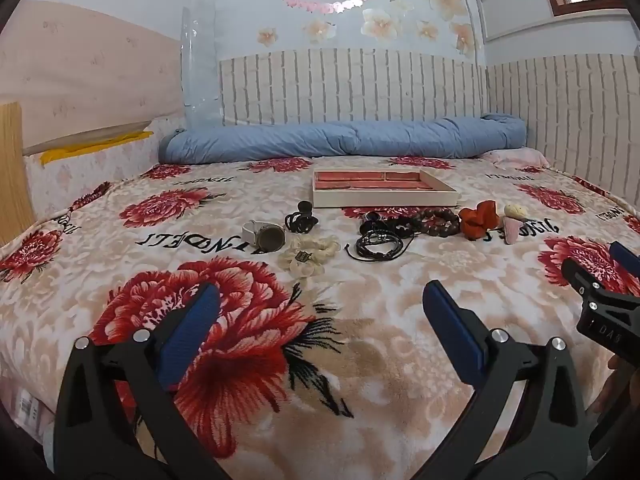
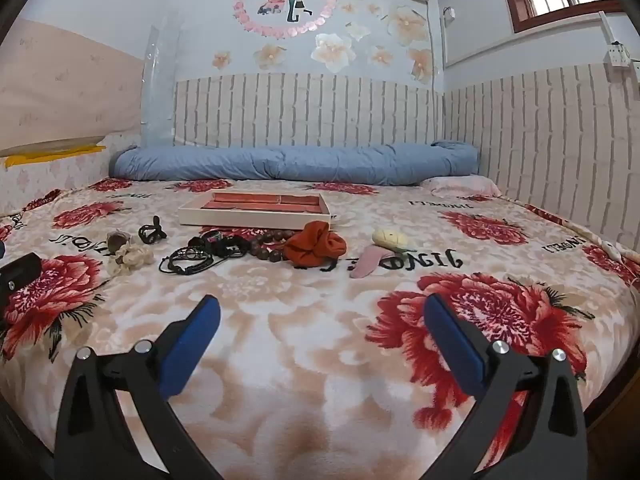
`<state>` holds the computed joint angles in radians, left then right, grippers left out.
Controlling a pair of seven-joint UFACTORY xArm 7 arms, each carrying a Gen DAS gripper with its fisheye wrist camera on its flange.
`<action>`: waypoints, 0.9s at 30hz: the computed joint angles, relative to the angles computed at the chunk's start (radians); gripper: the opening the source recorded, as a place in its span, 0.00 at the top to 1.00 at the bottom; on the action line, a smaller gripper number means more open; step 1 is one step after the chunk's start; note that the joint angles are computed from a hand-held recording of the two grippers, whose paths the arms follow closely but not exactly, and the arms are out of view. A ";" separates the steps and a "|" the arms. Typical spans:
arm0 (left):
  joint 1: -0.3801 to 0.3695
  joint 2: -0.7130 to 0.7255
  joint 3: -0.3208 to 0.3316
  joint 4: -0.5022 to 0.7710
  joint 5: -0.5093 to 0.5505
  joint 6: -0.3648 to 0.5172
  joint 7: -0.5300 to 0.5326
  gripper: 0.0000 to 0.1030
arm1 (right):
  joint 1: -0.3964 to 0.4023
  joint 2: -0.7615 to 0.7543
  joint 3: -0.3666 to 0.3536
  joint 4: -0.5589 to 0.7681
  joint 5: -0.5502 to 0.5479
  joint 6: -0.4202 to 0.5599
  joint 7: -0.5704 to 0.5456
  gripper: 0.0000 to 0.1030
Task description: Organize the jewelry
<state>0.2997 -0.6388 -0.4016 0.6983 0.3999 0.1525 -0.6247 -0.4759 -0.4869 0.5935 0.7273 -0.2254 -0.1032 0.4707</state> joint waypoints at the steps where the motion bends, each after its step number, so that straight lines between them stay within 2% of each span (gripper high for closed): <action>1: 0.000 0.000 0.000 0.000 0.001 0.000 0.000 0.05 | -0.026 -0.015 0.021 -0.013 0.003 -0.032 0.012 0.04; 8: 0.006 -0.003 -0.010 0.002 0.002 0.001 -0.011 0.05 | -0.050 -0.016 0.049 -0.014 0.038 -0.053 -0.022 0.04; 9: -0.016 -0.009 0.016 0.007 -0.005 0.015 0.006 0.05 | -0.039 -0.018 0.038 -0.006 0.044 -0.038 -0.030 0.04; 27: -0.003 -0.026 0.008 -0.009 -0.012 -0.001 0.008 0.05 | -0.049 -0.032 0.050 -0.021 0.088 -0.059 -0.060 0.04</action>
<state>0.2965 -0.6652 -0.3932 0.6898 0.3875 0.1518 -0.6168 -0.5246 -0.5190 0.6437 0.7068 -0.1376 -0.1620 0.4105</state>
